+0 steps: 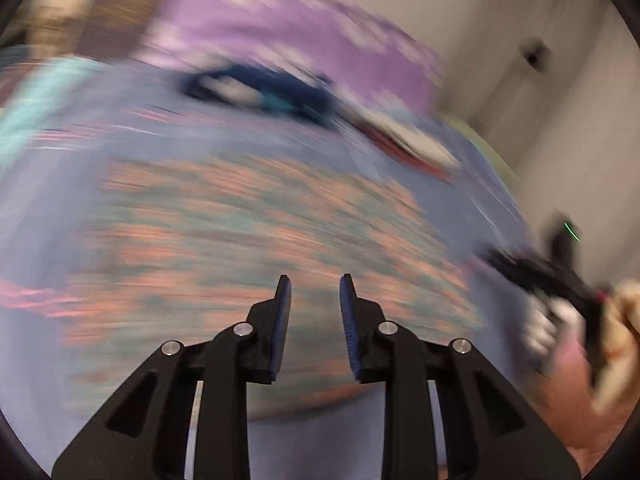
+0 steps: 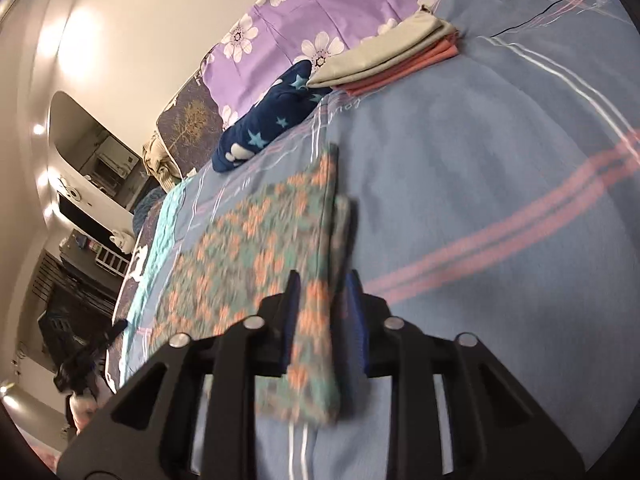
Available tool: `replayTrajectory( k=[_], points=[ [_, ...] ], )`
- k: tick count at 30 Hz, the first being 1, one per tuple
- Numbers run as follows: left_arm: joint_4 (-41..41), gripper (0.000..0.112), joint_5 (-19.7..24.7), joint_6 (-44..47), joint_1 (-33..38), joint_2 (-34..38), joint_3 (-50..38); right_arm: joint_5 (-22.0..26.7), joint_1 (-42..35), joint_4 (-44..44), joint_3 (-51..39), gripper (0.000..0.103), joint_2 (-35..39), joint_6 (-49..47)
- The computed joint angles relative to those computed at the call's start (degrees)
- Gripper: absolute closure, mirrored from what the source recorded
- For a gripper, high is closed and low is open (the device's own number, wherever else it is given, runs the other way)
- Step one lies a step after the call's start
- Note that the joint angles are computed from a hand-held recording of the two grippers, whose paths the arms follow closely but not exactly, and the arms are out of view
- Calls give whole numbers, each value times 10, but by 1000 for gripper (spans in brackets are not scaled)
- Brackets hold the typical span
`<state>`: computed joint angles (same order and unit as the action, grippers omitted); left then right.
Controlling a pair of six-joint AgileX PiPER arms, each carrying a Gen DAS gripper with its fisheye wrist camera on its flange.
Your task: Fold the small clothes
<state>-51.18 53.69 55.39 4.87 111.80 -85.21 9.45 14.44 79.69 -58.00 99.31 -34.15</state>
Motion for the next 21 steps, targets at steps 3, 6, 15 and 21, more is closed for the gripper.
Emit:
replayTrajectory(
  k=[3,6,15,21],
  points=[
    [64,87,13,-45,-134,41,-53,81,-48,-68,-77,84,74,41],
    [126,87,3,-83,-230,67,-82,134,-65,-152,-168,82,143,119],
    [337,79,-33,-295,-366,127,-146,274,-89,-264,-369,66,273,190],
    [414,76,-30,-361,-400,139,-176,278,-100,-193,-362,70,283,104]
  ],
)
